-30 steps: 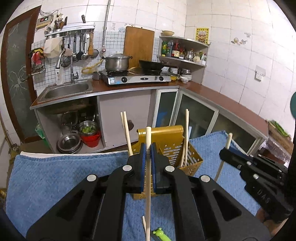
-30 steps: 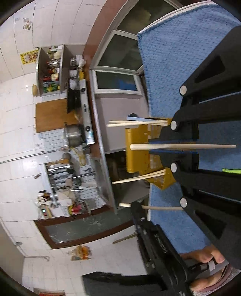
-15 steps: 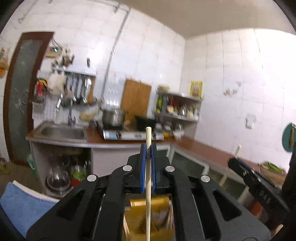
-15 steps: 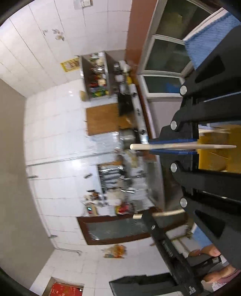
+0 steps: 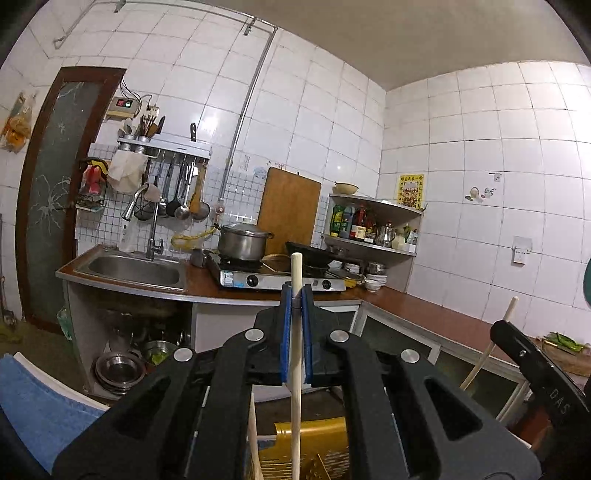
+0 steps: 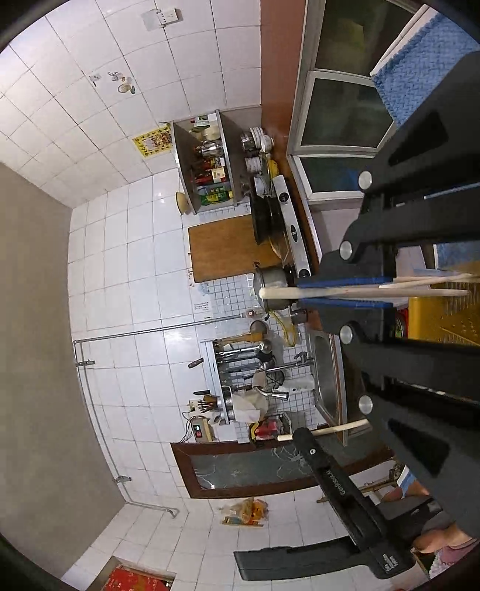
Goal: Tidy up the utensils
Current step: 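Lower both chopsticks into the holder and open both tools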
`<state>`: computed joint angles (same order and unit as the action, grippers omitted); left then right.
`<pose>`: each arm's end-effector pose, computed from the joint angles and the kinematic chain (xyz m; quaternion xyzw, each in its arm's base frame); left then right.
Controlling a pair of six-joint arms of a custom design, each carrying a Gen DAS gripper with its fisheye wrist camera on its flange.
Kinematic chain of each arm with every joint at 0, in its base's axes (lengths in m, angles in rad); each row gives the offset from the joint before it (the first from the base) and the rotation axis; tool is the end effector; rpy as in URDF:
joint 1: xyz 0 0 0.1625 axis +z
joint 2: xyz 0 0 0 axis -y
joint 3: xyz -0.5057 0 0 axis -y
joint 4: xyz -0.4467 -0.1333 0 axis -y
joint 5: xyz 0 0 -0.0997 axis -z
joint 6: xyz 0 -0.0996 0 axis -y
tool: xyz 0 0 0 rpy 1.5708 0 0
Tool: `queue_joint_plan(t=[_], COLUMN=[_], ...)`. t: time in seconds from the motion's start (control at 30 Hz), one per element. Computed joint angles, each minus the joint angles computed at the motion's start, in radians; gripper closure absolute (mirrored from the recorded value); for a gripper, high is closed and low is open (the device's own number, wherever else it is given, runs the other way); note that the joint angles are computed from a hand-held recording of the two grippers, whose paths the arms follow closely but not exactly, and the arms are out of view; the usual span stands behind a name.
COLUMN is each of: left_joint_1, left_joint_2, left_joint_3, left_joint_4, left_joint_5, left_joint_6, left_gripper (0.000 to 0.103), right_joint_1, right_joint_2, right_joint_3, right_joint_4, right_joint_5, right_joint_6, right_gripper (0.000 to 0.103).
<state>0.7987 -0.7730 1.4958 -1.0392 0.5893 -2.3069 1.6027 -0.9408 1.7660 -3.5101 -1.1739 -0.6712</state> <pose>-0.3898 -0.7100 0.1426 0.1076 0.6340 -0.7051 0.2988 0.1949 -0.7215 0.2919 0.3844 -0.7454 0.5446 0.0040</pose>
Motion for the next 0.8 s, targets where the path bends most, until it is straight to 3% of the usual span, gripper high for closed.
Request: queue_joint_plan(t=[0.13,0.47,0.67,0.8], left_joint_1=[0.009,0.038,0.049,0.056], left_joint_2=[0.015,0.078,0.102,0.126], left_joint_3=[0.006,-0.147,-0.195,-0.231], left_joint_4=[-0.047,0.38,0.559,0.631], left_joint_5=[-0.005,-0.165,-0.215,-0.252], left_joint_6=[0.07,-0.137,-0.282,-0.316], left_gripper=[0.099,0.099,0.099,0.098], right_joint_1=[0.006,0.035,0.037,0.037], right_joint_2=[0.015,0.035,0.049,0.067], right_joint_3=[-0.008,-0.07,-0.073,-0.093], right_joint_4=[0.036,0.275,0.293,0.316], right_joint_5=[-0.051,-0.252,-0.308,-0.355], right_joint_6=[-0.041,-0.11,-0.132,-0.119], right_gripper=[0.097,0.097,0.097,0.096])
